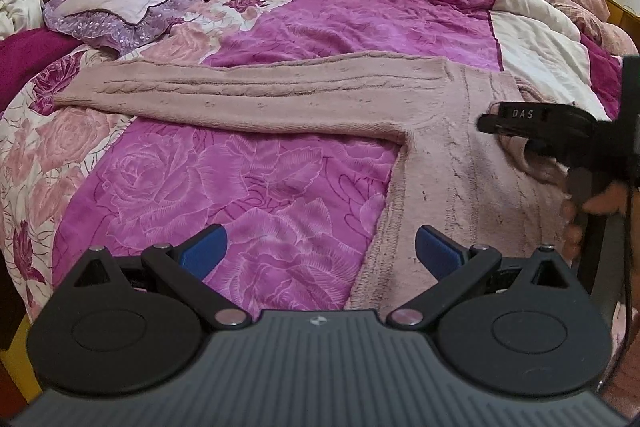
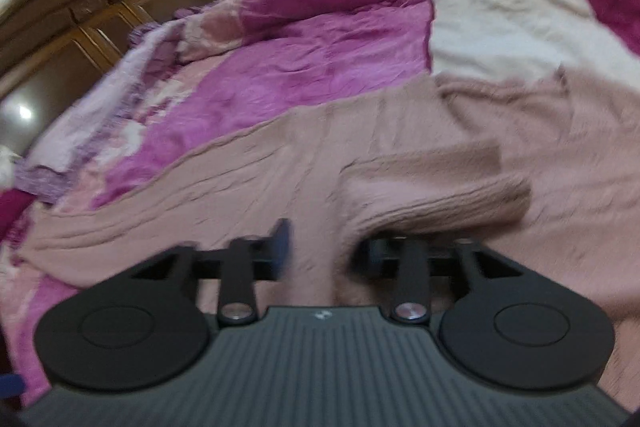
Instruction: Fold small clothes
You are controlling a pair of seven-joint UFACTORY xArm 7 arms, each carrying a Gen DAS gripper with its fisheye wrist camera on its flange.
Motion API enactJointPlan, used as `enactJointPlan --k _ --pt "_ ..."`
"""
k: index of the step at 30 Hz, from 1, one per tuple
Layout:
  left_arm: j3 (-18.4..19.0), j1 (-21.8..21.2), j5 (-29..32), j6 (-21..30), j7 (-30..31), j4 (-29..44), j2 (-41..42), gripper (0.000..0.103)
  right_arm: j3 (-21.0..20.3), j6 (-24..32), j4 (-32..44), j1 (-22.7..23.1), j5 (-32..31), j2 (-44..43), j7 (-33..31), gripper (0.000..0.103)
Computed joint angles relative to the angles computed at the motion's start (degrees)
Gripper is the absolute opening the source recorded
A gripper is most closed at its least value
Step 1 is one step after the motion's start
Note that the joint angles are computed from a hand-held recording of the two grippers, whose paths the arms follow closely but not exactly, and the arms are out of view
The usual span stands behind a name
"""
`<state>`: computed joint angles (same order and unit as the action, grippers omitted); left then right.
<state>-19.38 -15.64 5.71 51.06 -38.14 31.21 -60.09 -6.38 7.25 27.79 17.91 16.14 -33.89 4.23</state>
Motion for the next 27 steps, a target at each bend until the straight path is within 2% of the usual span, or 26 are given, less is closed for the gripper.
enactJointPlan --k 3,9,14,20,27 --pt "-0.3 -0.1 0.3 -0.4 0.4 0.7 0.9 0.103 -0.5 2.9 -0.9 1.1 0.6 -3.8 -0.1 0.069" --pt "-1.1 -0.1 1.8 -3.3 2.3 3.5 4.0 0.103 0.2 11.9 -3.1 -2.6 0.4 -14.6 1.2 0.070" --pt "-2.7 0.3 3.3 -6.8 3.7 7.3 9.4 0.103 0.4 19.3 -4.5 -10.0 -2.6 -23.2 2.1 0.070" --pt "-5.3 0.4 5.9 -12.2 4.6 12.7 17.9 0.103 0.6 25.4 -4.3 -20.5 -9.2 -27.6 1.3 0.070" --pt "-8.7 1.2 11.6 -19.5 3.5 19.6 30.2 0.103 -2.5 25.6 -5.6 -28.4 -13.4 -29.1 -1.9 0.070"
